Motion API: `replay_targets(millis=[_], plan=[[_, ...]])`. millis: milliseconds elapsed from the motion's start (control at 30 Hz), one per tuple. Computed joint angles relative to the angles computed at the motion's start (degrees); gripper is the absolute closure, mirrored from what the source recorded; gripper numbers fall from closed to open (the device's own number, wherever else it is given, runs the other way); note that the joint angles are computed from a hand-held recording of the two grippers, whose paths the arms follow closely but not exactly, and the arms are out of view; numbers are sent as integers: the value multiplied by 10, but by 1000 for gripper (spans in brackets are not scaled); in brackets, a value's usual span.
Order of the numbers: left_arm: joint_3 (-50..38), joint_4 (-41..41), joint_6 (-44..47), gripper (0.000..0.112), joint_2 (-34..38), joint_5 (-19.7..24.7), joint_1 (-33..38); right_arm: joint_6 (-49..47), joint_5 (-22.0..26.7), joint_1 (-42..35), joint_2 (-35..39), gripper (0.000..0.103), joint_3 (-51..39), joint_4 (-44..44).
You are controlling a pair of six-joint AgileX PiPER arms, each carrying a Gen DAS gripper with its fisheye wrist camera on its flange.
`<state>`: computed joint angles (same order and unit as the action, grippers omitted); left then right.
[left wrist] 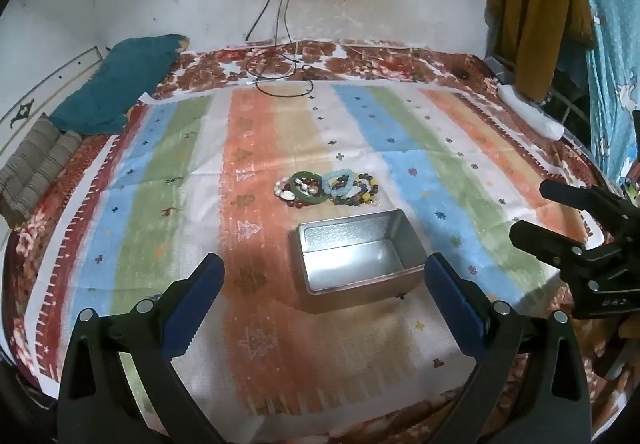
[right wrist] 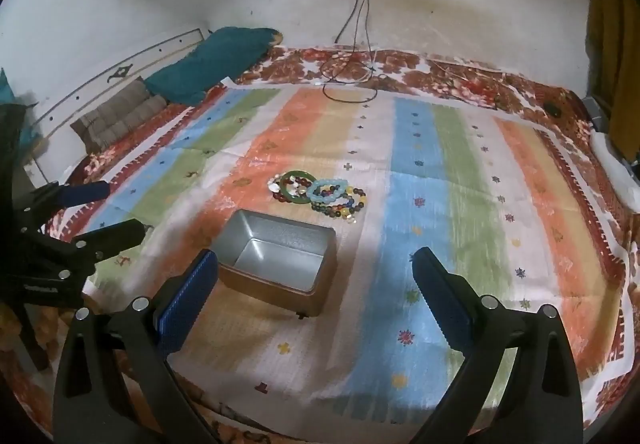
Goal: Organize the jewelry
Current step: 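Move both tools toward the bracelet pile beside the silver tin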
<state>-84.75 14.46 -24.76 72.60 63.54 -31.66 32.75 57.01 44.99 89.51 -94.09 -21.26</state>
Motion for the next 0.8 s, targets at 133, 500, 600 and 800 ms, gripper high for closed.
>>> replay_targets(millis=[133, 500, 600, 800], plan=[[0, 1, -1, 15, -1, -5, 7, -29, 15, -8, 23, 4, -27, 18], [-27, -13, 8, 15, 24, 19, 25, -51, 2, -28, 36, 4, -35, 48], [-30, -25, 17, 15, 27, 17, 37, -48, -5, -27, 37, 4, -35, 43], [-24, -2, 3, 15, 25, 12, 24, -44, -19, -30, 33, 4, -25, 46]])
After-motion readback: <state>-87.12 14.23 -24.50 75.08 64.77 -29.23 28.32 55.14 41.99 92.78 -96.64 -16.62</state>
